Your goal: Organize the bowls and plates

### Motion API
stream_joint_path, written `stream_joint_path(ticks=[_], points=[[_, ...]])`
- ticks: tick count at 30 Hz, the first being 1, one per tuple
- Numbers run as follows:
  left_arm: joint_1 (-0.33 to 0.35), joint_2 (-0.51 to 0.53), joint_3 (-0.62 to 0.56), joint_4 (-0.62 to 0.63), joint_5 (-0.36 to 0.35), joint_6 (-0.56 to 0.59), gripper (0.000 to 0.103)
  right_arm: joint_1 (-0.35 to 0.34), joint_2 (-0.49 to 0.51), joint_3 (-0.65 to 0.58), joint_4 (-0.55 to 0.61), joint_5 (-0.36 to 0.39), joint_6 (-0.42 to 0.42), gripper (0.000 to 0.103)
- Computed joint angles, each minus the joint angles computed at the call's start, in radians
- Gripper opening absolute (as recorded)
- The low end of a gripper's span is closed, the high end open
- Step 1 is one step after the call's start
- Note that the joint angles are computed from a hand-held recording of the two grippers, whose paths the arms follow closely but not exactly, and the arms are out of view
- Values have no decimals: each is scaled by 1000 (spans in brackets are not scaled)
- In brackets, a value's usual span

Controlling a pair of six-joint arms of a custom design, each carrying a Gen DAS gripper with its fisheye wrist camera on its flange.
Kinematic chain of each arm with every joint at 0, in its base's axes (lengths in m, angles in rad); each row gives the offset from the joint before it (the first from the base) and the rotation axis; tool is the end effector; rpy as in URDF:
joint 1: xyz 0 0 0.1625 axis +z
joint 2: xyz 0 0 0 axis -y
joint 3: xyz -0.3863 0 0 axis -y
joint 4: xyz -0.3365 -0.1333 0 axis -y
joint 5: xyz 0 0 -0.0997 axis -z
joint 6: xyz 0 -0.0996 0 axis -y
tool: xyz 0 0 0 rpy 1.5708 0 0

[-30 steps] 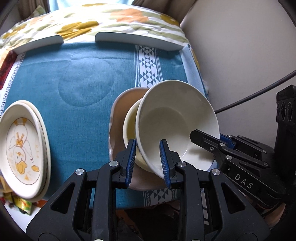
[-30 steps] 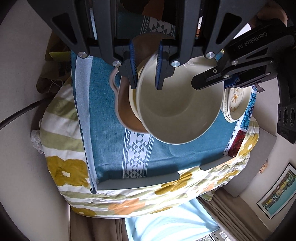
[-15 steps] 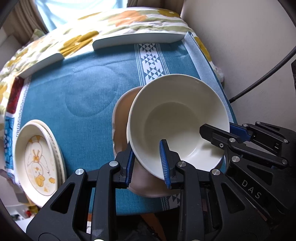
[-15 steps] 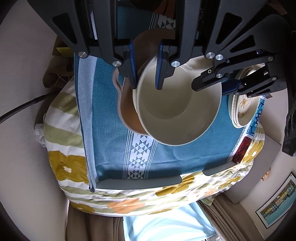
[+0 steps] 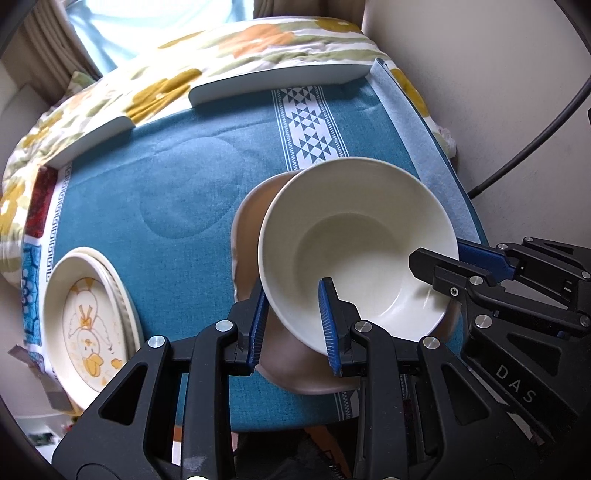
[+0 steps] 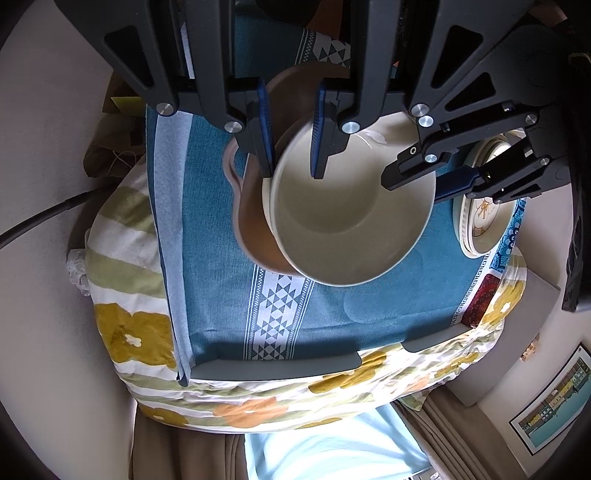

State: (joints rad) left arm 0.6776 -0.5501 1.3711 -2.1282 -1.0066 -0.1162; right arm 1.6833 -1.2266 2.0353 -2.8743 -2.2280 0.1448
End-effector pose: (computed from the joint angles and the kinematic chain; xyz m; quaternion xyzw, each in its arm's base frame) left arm -0.3762 -0.5422 0.0110 0.3945 0.8673 -0.0230 0.3026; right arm 0.1268 -0.4767 0.2607 -0.0938 -0.9163 0.2700 0.2806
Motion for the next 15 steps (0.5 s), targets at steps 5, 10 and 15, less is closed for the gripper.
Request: stream_joint_path(ticks=[5, 10, 15], points=[[-4, -2, 13, -17, 12, 8, 23, -9, -8, 20, -38, 21, -17, 17], [-3, -13, 31, -34, 8, 19, 24, -9, -11, 29, -57, 28, -21, 17], [-12, -58, 40, -39, -4, 13, 24, 12, -58, 46, -53, 32, -4, 17]])
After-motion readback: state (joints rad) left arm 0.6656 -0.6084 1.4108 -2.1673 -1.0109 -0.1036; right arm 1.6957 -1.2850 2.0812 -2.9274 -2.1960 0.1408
